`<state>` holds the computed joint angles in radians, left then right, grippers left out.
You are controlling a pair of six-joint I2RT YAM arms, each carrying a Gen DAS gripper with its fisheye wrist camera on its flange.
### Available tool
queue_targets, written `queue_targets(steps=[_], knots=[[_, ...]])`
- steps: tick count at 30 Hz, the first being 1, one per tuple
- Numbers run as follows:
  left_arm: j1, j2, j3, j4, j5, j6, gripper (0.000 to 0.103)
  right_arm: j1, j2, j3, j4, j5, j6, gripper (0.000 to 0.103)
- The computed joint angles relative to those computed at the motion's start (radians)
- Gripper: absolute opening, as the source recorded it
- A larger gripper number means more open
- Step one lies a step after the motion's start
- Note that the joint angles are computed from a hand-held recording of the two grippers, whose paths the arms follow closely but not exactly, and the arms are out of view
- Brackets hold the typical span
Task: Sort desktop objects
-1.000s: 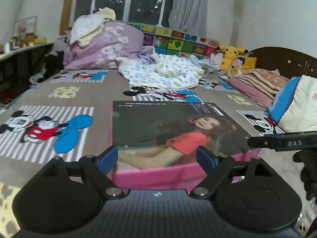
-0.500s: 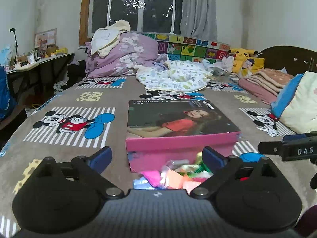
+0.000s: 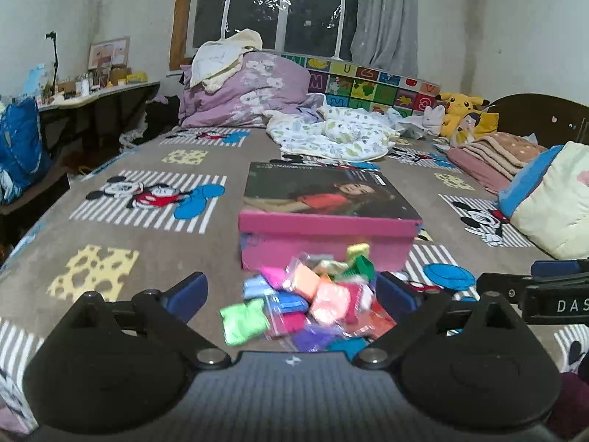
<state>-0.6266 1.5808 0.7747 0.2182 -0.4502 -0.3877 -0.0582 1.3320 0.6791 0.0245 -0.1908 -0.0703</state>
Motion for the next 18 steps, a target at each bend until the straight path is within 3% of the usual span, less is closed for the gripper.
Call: queue_targets(steps=[6,12,18], knots=[[-0.091,-0.068,-0.043,-0.067,-0.129,-0.006,0.098,0.003,-0.115,-0.060,-0.063,0.019,0.013,0.094],[-0.146,-0.183,-0.104,-0.125,-0.146,-0.072,0.098,0.004,-0.269,-0.125,-0.133,0.032,0.014,0.094],[-0.232,-0.259,-0.132,-0.182,-0.225,-0.098,0.098,-0.001,-0.419,-0.171,-0.211,0.025,0.003,0.094]])
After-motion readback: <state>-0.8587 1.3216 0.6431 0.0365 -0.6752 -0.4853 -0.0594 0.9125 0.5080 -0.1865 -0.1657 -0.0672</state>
